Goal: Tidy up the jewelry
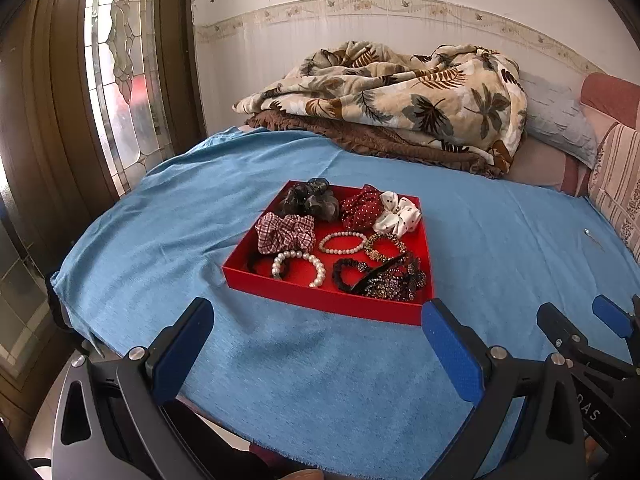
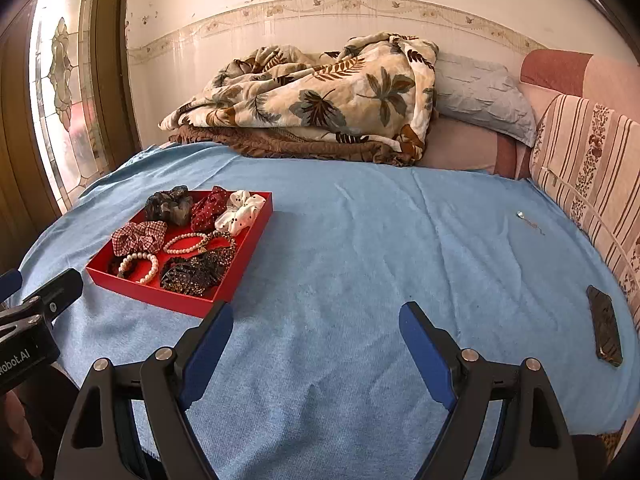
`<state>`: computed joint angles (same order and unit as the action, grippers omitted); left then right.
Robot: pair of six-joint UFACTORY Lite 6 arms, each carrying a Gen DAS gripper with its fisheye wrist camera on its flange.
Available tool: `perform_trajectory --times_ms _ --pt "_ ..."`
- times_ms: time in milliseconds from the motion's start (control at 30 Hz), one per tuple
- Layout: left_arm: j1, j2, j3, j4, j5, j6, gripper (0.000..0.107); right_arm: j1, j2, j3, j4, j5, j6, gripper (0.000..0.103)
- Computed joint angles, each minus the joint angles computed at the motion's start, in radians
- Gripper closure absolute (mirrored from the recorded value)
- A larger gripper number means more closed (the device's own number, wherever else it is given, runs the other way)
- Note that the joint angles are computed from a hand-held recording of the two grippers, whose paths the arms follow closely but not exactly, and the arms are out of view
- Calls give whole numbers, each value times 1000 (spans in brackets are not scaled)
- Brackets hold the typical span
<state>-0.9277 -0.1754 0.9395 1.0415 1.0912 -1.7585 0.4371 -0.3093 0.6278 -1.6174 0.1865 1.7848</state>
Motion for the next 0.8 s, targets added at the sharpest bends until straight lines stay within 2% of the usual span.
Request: perform_trajectory --times_ms 633,800 --pt "50 -7 -35 -52 -94 16 4 8 8 0 -2 9 7 14" --pt "54 -6 -43 -66 -103 15 4 3 8 -17 -70 4 67 14"
